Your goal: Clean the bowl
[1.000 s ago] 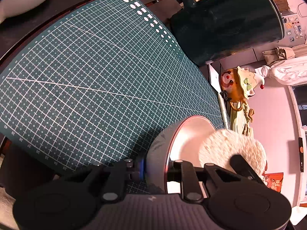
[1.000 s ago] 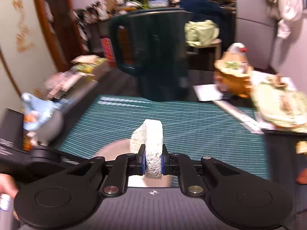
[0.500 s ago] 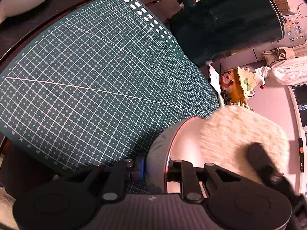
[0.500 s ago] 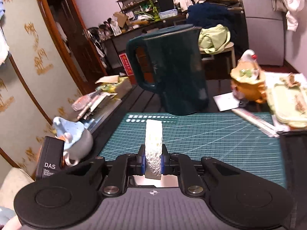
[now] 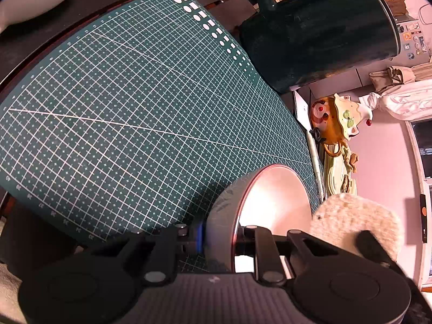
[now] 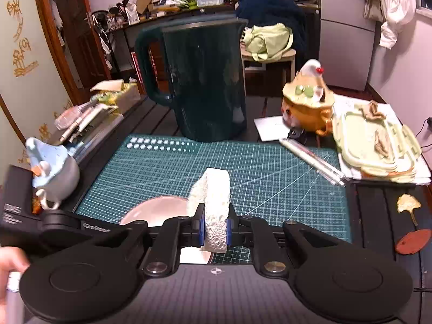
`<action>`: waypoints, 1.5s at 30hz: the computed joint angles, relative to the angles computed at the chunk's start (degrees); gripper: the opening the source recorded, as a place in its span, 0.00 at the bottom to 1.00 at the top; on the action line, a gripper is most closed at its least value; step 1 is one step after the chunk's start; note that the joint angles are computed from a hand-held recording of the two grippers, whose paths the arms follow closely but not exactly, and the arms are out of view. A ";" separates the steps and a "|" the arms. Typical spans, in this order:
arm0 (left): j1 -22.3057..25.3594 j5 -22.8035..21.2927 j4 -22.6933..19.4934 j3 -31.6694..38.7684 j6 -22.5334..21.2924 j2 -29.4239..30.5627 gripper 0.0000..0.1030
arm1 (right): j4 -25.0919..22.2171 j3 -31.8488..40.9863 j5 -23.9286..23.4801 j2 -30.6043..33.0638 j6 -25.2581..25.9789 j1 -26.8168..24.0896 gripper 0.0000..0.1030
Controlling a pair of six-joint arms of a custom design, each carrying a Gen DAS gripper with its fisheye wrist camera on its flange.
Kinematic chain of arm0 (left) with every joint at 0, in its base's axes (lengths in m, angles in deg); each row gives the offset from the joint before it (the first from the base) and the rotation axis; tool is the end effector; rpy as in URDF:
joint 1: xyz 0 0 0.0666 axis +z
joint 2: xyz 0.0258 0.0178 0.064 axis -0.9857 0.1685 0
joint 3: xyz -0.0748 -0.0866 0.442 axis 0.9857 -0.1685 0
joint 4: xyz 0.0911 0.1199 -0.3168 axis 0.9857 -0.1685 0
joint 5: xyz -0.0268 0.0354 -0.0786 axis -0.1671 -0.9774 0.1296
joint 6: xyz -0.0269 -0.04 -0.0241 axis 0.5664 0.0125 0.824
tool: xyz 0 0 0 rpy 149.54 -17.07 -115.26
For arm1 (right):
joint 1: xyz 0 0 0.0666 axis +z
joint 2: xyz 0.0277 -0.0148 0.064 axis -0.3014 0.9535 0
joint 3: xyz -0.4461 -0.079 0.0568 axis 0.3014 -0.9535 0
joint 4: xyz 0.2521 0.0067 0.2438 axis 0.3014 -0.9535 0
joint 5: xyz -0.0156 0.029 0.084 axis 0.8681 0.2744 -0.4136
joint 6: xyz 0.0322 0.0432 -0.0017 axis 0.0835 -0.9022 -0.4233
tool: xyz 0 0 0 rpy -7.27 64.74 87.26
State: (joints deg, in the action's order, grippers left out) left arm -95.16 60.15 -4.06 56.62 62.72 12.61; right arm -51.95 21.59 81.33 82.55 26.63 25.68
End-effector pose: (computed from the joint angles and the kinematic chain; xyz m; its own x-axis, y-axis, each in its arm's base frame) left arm 0.3783 -0.1173 0.3589 -0.9031 -0.4129 -0.1180 -0.2469 0.7240 -0.6441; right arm 0.3170 0.2812 0.4105 -0.7139 0.0317 -0.6996 -0.1186 0.9791 0.1654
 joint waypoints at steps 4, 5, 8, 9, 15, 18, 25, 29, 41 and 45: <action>-0.11 -0.05 0.30 -0.14 0.25 0.02 0.18 | 0.88 -0.05 -8.07 -0.33 -1.02 -1.00 0.12; -0.01 0.00 0.33 -0.30 0.18 -0.06 0.18 | 0.41 0.24 -8.43 0.02 -0.88 -0.91 0.12; -0.19 -0.12 0.39 -0.20 0.36 0.04 0.18 | -1.51 1.01 -10.42 1.88 -0.61 -0.61 0.12; -0.23 -0.14 0.45 -0.21 0.40 0.08 0.18 | -1.63 1.09 -11.43 2.36 -0.94 -0.66 0.12; -0.22 -0.17 0.35 -0.26 0.35 -0.03 0.18 | -3.64 2.08 -16.07 4.69 -2.17 -0.90 0.12; -0.29 -0.16 0.15 0.02 0.37 0.06 0.18 | -5.34 3.07 -12.15 5.61 -0.27 0.71 0.12; -0.50 -0.29 -0.09 0.62 0.53 0.41 0.18 | -8.53 4.68 5.22 6.51 6.89 5.33 0.12; -0.90 -0.66 -0.33 1.31 0.79 0.79 0.18 | -7.89 4.49 7.22 4.40 6.52 4.85 0.12; -0.97 -0.71 -0.17 1.85 1.08 1.37 0.18 | -2.54 1.68 -16.74 3.83 -2.06 -1.87 0.12; -1.03 -0.73 0.33 1.62 1.25 1.46 0.18 | -4.94 2.68 -13.36 5.76 -0.30 -0.61 0.12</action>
State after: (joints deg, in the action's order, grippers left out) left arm -96.19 59.42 -3.72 58.24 63.97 14.07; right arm -56.89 24.28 67.98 88.31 26.33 25.06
